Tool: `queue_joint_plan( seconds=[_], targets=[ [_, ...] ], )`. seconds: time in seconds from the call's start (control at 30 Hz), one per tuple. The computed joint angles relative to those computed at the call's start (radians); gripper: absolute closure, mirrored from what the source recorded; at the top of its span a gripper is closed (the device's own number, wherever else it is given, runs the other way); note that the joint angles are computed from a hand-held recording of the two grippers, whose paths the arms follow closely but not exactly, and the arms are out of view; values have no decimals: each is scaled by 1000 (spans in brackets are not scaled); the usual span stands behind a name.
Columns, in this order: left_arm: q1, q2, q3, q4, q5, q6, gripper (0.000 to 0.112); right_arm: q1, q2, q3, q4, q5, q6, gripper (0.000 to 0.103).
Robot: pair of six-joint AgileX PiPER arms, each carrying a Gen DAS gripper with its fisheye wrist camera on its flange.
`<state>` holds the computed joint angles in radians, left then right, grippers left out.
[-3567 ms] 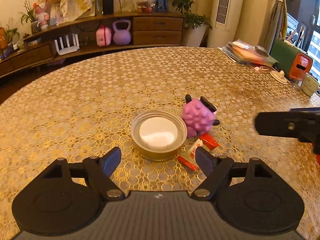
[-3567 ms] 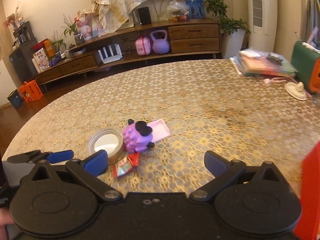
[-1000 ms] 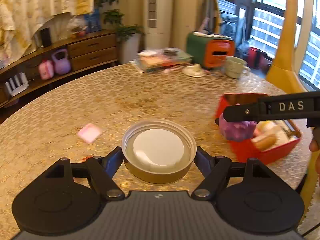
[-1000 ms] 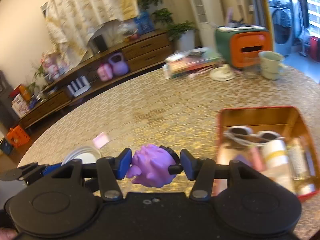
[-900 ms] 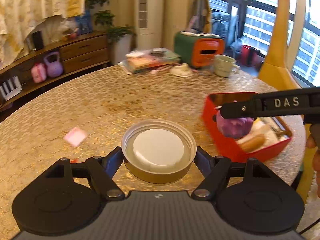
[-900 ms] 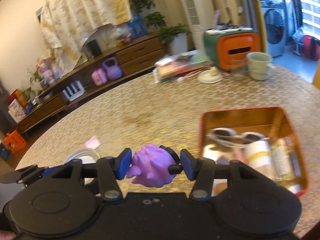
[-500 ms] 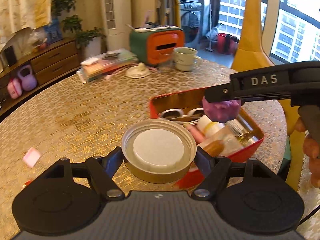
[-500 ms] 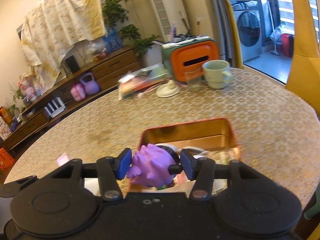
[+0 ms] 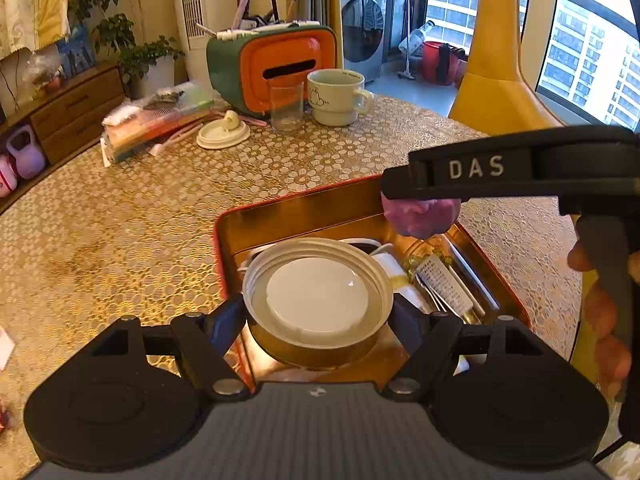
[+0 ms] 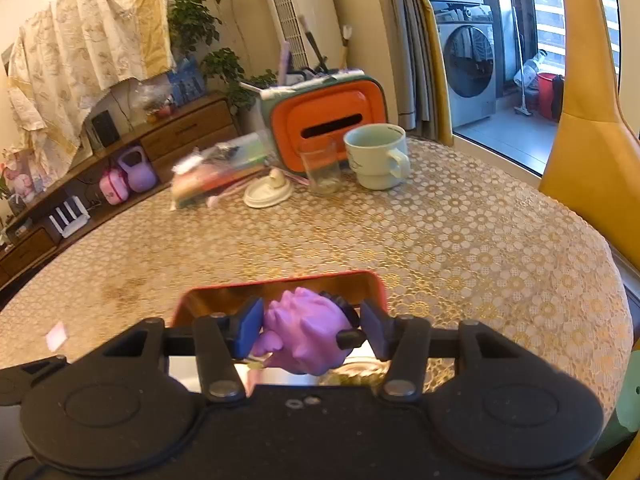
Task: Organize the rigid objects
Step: 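Carry the lid with the left tool while the right tool carries the plush figure over the red tin, then open the left tool dropping the lid into the tin while the right tool releases the plush figure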
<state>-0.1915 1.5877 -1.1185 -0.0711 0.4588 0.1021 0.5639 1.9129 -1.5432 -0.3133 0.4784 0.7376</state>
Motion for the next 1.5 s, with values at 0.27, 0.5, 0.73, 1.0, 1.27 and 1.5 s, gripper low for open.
queue_joint_plan(
  seconds=[0.27,0.5,0.73,1.0,1.27,1.5],
  targets=[
    [-10,90,-78,31,2,-47,35,-19,65,-42,45,-5,-48,50],
    [19,128,-112,-107,26,47,35,-10,65,-35,1,-14,-23,52],
    [56,128,-108,-224,58,109,35,-15,29,0,45,-25,-34,48],
    [61,51,-43,-220,49,120,36,11,-34,62,-18,-22,47,40],
    [89,-44,16,-281,75,186,35,42,-97,113,-73,-5,121,38],
    [124,-140,70,-313,103,234,35,87,-147,135,-135,27,193,33]
  ],
)
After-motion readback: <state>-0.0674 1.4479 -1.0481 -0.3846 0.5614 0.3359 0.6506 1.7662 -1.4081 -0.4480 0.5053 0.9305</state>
